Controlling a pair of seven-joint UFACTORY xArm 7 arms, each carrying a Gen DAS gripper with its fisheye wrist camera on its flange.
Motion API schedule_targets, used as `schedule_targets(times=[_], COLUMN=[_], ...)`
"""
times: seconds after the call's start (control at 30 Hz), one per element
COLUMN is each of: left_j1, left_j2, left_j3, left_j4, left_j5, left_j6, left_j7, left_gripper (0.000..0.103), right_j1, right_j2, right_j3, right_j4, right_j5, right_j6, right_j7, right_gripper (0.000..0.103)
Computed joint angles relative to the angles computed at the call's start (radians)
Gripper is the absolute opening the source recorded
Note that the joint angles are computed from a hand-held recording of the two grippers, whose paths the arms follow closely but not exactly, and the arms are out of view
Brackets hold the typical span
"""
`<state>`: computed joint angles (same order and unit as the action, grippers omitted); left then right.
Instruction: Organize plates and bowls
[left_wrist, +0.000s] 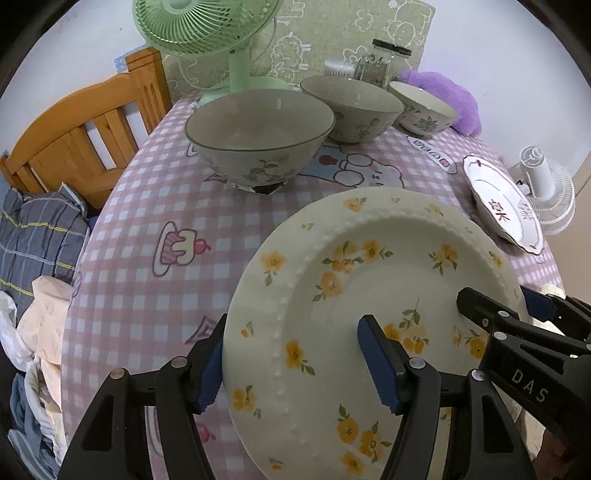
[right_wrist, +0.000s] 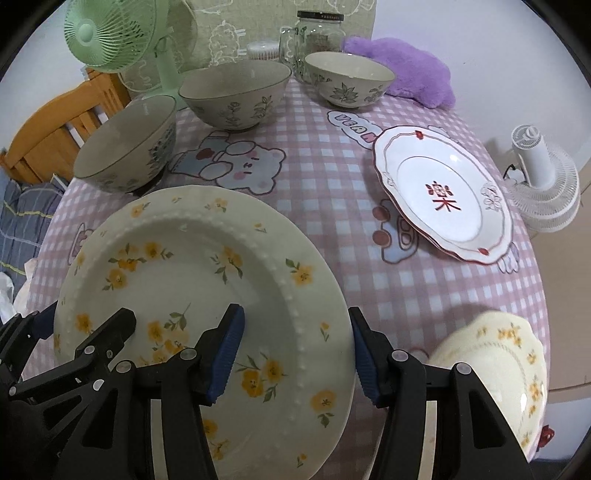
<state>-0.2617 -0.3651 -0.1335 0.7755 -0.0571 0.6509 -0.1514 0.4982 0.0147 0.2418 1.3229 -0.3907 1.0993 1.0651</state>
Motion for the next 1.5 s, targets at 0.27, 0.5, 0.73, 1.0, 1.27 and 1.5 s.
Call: schedule_targets(times=[0.27,0.5,0.73,1.0,1.27,1.5], left_j1=[-0.024,-0.046,-0.069,-0.069,-0.095,-0.138], left_j2=[-0.099,-0.188,-0.248,-0.273,-0.247,-0.177], left_j3=[0.025,0.030,-0.002,-0.103,-0.191,-0.253], left_j4=[-0.047,-0.088,-0.098,-0.074,-0.012,0.049], left_j5=[-0.049,-0.090,-0.109,-0.042,0.036,0.091], left_j6=[0.032,0.062,0.092,0.109,0.128,0.127], left_j7=[0.058,0.095,0.062,-0.099,-0.296,-0.438], left_gripper=[0.067,0.067,0.067,0.067,0.067,0.067], right_j1=[0.025,0.043,0.034,-0.016,-0.091,-0.152], right_j2=[-0.045,-0.092,-0.181,-0.345,-0.514,-0.657], right_j3=[0.030,0.066,0.090,0.092,0.075,0.059], right_j4=[0.003,-0.010,-0.057,-0.194,-0.314,-0.414], right_j5=[0.001,-0.019,-0.003,0.070,0.140,0.195], right_j6=[0.074,0.143,0.189,0.126,0.084,0.089], right_j7=[0.079,0.166,0.187,0.098,-0.059,-0.169], right_gripper=[0.059,0.059,0.059,0.059,0.059,0.059])
